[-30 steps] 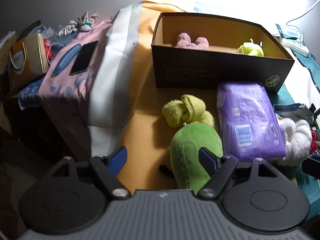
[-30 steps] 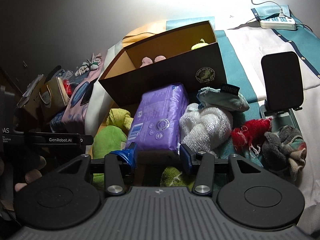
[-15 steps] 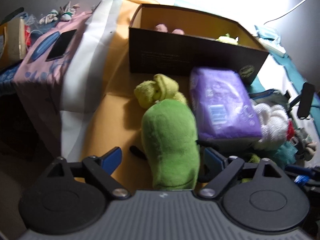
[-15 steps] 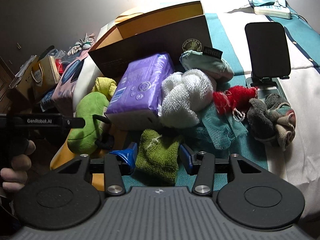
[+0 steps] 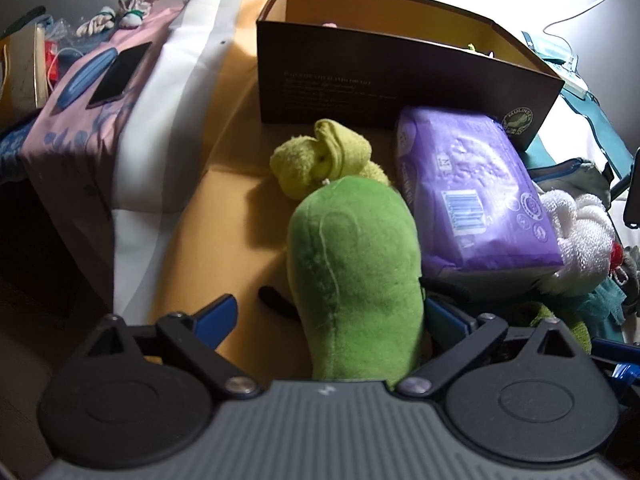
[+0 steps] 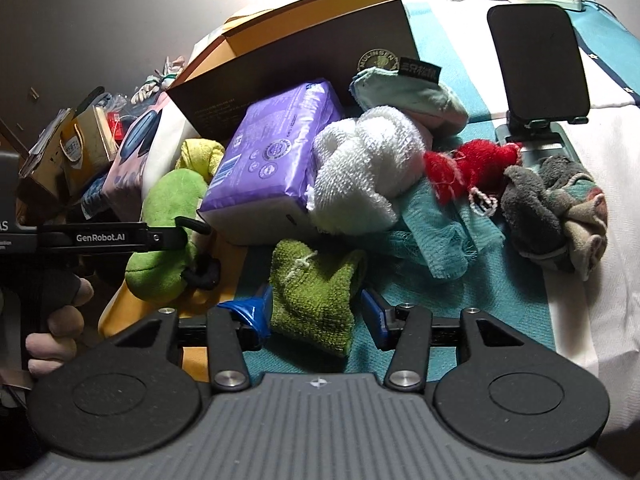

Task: Organize soft objects
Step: 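Grasp the green plush toy with left gripper while right gripper grasps the green knitted towel, then lift the green plush with left gripper while right gripper carries the green towel to the box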

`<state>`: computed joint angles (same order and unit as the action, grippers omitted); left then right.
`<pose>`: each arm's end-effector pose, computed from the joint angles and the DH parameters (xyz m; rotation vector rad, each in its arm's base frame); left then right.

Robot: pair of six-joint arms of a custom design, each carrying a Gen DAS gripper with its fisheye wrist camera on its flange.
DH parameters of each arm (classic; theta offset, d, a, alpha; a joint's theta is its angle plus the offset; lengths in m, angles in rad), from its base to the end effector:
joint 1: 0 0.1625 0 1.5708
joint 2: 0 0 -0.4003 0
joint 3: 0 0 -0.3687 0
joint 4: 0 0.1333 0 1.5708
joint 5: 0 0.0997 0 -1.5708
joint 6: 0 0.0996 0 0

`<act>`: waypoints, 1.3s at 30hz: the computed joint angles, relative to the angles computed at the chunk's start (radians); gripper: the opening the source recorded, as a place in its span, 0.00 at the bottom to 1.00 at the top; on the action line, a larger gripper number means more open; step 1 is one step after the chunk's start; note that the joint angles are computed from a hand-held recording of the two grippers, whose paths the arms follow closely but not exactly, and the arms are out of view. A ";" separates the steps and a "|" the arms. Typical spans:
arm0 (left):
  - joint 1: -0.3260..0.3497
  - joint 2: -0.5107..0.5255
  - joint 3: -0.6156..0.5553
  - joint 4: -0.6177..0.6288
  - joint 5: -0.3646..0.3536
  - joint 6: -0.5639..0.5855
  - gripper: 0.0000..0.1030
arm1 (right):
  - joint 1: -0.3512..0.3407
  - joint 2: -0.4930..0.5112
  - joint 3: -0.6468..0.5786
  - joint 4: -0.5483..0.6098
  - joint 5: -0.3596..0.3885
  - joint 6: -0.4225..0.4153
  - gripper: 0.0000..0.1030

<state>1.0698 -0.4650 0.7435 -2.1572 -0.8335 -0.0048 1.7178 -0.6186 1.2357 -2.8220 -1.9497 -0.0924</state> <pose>-0.2228 -0.8239 0.2006 0.4566 2.3972 -0.6014 0.2070 -0.7396 0.1658 0.1509 -2.6516 0.8833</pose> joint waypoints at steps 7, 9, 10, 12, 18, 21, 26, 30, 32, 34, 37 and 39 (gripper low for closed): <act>0.005 -0.018 0.034 -0.041 -0.078 0.040 0.72 | 0.004 0.044 -0.059 0.040 -0.017 -0.046 0.36; 0.001 -0.024 0.056 -0.070 -0.073 0.055 0.70 | 0.007 0.054 -0.066 0.036 -0.028 -0.065 0.37; 0.001 -0.029 0.070 -0.086 -0.078 0.059 0.67 | 0.008 0.057 -0.067 0.032 -0.032 -0.071 0.37; 0.001 -0.041 0.092 -0.107 -0.092 0.064 0.62 | 0.008 0.065 -0.075 0.033 -0.042 -0.076 0.37; -0.002 -0.072 0.141 -0.134 -0.106 0.068 0.55 | 0.009 0.079 -0.088 0.033 -0.061 -0.090 0.34; -0.008 -0.104 0.183 -0.162 -0.114 0.081 0.55 | 0.007 0.074 -0.084 0.038 -0.056 -0.093 0.27; -0.017 -0.151 0.239 -0.193 -0.115 0.105 0.55 | 0.006 0.052 -0.058 0.029 -0.043 -0.085 0.18; -0.024 -0.179 0.257 -0.215 -0.128 0.112 0.55 | 0.003 0.026 -0.048 0.056 -0.007 -0.071 0.13; -0.027 -0.181 0.247 -0.227 -0.130 0.126 0.55 | 0.002 0.010 -0.037 0.059 0.018 -0.071 0.13; -0.030 -0.175 0.224 -0.235 -0.138 0.141 0.55 | 0.005 -0.004 -0.027 0.055 0.031 -0.072 0.12; -0.030 -0.153 0.163 -0.230 -0.158 0.162 0.55 | 0.003 -0.022 -0.018 0.044 0.056 -0.056 0.12; -0.030 -0.127 0.104 -0.219 -0.167 0.182 0.55 | 0.001 -0.032 -0.014 0.040 0.077 -0.035 0.12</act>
<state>1.0394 -0.5922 0.8477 -2.3767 -1.0007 0.1771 1.7191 -0.6506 1.2218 -2.7818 -1.8724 -0.1277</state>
